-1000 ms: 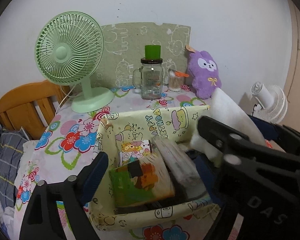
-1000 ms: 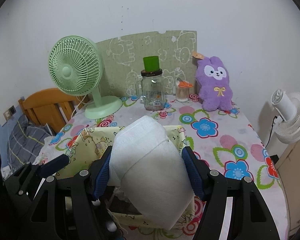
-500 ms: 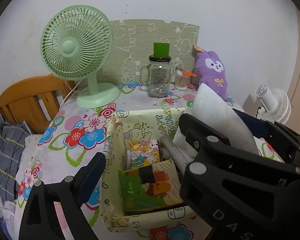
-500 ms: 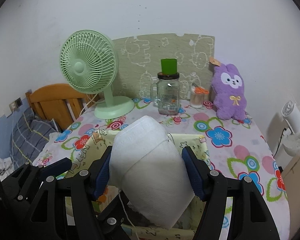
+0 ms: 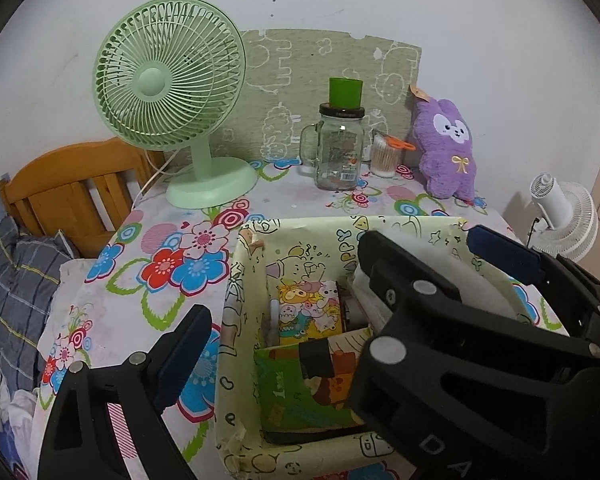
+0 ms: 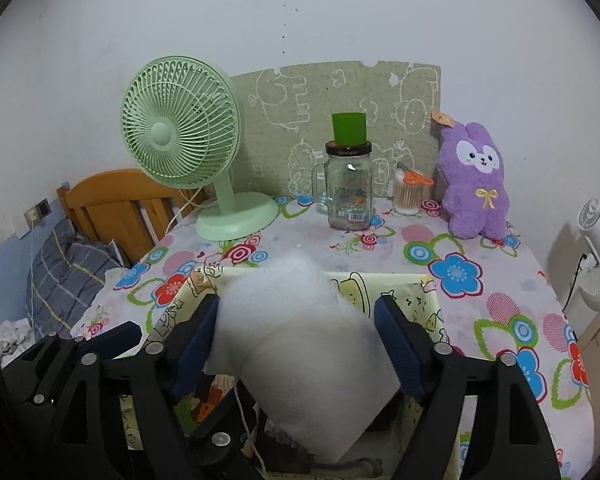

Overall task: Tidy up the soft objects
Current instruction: 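Lower the tissue pack and white cloth into the fabric box and open both grippers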

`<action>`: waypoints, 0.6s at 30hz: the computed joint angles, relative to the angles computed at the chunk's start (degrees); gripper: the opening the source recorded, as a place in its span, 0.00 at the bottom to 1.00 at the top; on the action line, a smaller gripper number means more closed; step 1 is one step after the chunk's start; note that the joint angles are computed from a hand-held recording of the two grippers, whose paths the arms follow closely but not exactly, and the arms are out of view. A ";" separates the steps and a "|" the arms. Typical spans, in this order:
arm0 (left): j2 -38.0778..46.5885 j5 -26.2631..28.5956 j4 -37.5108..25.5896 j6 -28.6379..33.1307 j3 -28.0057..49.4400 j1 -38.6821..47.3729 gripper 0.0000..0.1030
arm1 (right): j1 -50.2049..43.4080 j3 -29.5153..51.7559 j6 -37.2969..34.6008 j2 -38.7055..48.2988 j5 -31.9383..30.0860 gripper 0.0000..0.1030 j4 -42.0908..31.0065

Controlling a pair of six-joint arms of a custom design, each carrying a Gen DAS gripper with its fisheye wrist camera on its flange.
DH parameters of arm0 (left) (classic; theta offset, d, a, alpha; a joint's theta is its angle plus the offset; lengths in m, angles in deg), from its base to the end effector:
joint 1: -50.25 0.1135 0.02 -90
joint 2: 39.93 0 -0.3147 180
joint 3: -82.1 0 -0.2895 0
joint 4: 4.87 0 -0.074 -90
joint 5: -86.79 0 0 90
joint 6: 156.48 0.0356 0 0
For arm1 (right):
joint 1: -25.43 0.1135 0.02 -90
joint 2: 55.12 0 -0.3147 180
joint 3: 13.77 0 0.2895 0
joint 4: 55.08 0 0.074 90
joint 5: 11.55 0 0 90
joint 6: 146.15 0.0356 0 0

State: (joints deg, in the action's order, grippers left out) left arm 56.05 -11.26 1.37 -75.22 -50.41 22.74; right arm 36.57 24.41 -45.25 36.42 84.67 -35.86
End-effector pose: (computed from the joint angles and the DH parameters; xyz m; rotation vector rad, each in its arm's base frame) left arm 0.2910 -0.1459 0.1362 0.3049 2.2845 -0.1631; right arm 0.2870 0.0526 0.1344 0.0578 2.1637 0.1039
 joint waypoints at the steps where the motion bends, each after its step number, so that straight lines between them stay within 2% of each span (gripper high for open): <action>1: 0.08 -0.24 0.49 0.08 -0.16 -0.08 0.92 | -0.23 0.32 0.21 0.37 -0.52 0.84 -0.53; 3: 0.16 -0.14 0.61 0.14 -0.16 -0.07 0.92 | -0.32 0.41 0.61 0.65 -0.65 0.91 -0.60; 6: 0.26 0.27 0.63 0.20 -0.09 0.04 0.92 | -0.15 0.32 0.88 0.66 0.13 0.96 -0.51; 18: -1.93 -0.82 1.29 -0.06 -1.52 -1.69 0.93 | 0.03 -1.57 1.00 -3.47 2.32 0.99 -2.61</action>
